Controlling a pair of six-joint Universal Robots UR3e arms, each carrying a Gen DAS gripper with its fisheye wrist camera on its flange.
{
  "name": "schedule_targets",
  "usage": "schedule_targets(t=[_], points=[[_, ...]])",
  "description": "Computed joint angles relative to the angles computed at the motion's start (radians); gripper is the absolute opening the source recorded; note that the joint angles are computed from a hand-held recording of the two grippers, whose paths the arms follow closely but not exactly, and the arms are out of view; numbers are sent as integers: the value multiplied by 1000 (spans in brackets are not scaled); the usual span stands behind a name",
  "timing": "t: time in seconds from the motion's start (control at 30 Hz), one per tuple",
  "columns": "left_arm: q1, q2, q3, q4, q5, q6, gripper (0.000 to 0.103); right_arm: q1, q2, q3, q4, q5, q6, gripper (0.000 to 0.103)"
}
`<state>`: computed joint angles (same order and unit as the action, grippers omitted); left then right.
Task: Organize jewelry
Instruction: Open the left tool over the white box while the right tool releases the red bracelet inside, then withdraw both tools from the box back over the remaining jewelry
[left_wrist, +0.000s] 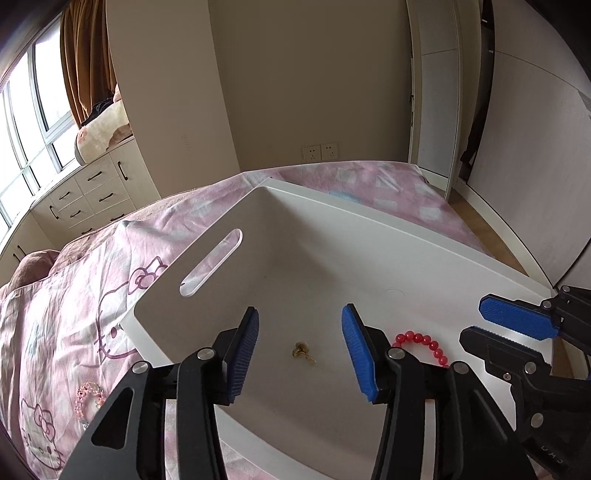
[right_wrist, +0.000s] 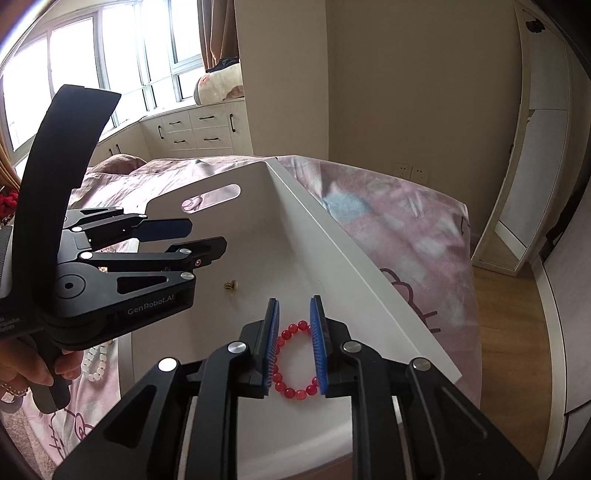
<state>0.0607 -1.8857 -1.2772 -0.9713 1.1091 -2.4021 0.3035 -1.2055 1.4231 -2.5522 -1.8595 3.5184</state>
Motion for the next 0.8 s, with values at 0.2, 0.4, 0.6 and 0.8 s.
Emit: schedule_targets(t=[0.2,0.4,0.6,0.8], points=[[26,44,-25,26,-32,22,63,31,13,-65,17,-49,-20,46],[90,109,-14,-28,-101,37,69,75,35,-176,62,-102,-26,52],[222,221,-51,-21,-195,46,92,141,94,-347,127,-161,-38,60],[395,282,2,-139,-310,112,95,226,214,-603,215,-220,-64,76]])
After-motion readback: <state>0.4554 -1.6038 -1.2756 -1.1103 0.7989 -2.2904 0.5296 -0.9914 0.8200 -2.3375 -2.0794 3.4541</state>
